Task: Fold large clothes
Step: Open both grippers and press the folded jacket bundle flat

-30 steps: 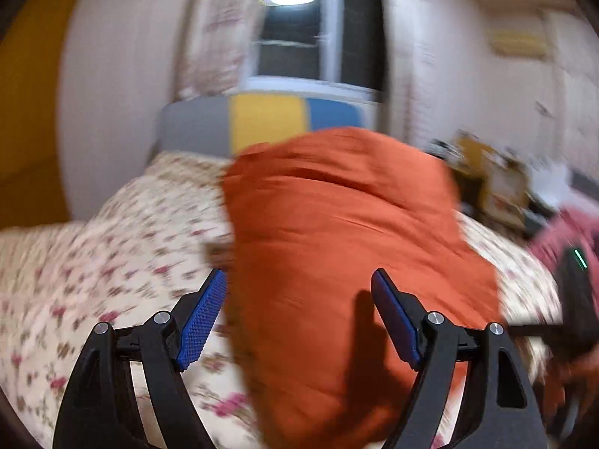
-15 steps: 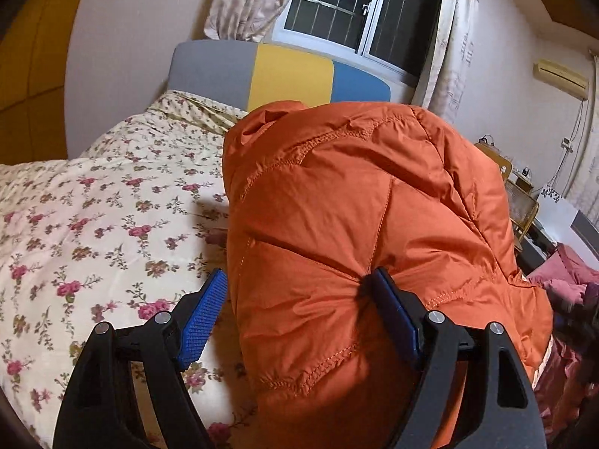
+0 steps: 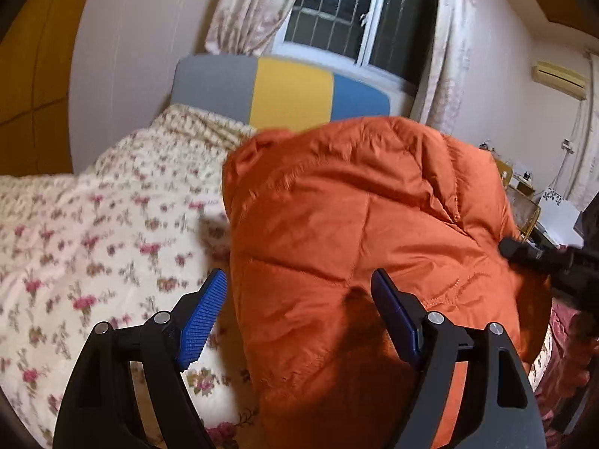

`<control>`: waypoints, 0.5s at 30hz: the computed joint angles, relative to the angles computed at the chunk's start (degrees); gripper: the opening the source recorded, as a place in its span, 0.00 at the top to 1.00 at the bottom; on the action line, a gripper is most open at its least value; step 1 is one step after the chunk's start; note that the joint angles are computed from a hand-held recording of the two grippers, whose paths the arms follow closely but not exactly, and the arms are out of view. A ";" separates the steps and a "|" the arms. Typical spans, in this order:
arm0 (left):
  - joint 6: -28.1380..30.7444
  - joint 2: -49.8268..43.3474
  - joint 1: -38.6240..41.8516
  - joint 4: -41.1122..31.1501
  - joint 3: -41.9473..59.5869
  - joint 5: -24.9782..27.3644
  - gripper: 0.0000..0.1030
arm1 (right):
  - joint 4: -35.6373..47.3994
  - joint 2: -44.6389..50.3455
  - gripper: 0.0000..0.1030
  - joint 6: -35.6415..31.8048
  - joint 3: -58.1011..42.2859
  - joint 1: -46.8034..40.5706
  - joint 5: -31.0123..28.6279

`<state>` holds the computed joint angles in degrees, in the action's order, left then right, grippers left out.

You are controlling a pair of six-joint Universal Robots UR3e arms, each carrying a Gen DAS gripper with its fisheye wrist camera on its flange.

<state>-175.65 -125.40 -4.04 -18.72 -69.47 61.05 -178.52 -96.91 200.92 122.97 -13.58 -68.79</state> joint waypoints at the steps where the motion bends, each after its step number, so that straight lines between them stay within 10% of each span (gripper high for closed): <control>1: -0.21 0.37 -0.24 1.40 -0.27 0.15 0.23 | 0.68 0.17 0.92 0.03 0.00 0.35 -2.37; 15: 8.63 -11.23 -11.90 -11.26 19.24 12.47 0.12 | -18.90 11.64 0.89 6.47 16.66 -8.70 2.88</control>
